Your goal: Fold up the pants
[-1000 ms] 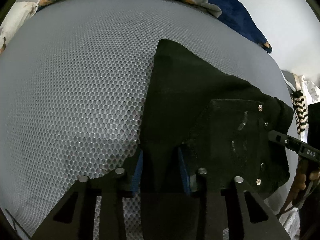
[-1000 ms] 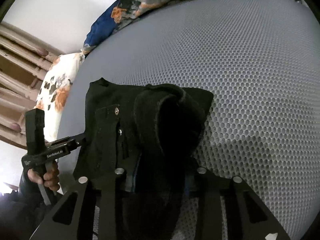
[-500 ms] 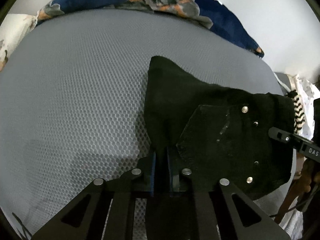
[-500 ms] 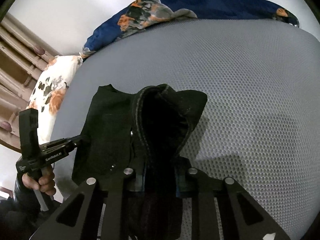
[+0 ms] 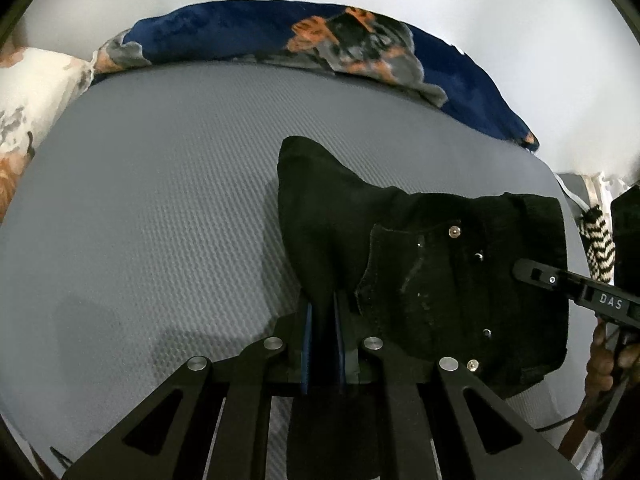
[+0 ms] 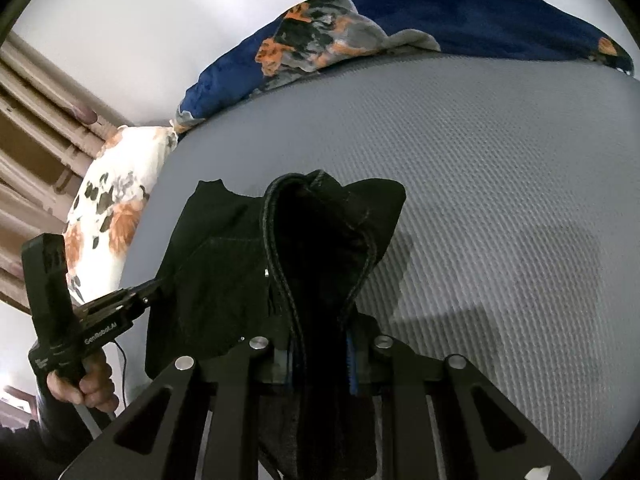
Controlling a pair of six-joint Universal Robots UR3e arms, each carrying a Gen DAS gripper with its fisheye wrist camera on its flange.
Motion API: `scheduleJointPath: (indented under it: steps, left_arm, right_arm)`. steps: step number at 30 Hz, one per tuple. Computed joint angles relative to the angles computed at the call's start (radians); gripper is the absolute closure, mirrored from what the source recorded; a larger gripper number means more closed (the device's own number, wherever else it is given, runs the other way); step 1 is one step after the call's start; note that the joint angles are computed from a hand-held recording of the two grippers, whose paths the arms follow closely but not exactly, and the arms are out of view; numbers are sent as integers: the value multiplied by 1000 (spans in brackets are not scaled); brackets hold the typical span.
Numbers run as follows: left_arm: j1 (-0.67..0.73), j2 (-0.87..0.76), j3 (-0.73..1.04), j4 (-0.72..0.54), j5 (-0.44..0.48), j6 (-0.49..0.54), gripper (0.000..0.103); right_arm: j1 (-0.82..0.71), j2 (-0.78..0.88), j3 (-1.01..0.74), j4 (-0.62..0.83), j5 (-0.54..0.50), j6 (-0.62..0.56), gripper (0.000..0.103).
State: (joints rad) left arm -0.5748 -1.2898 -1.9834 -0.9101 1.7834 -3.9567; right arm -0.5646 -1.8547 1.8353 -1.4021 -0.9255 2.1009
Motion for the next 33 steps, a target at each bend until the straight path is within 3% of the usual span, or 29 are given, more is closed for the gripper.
scheduleJointPath:
  steps: [15,22,28,33]
  left_arm:
    - [257,-11,-23,82,-100,227,93]
    - [319,-57,-23,128,-118,294,93]
    - [375,-53,-127,187,-149,319,92]
    - [382,-71,-195,262,-149,323,83]
  right_arm:
    - [251,259,-150,-341,-8,319,86]
    - [301,347,-198,-443,-30,397,86]
    - [333,397,-172,-573,-102,436,86]
    - [366,396,-85,-746,-184,482,68]
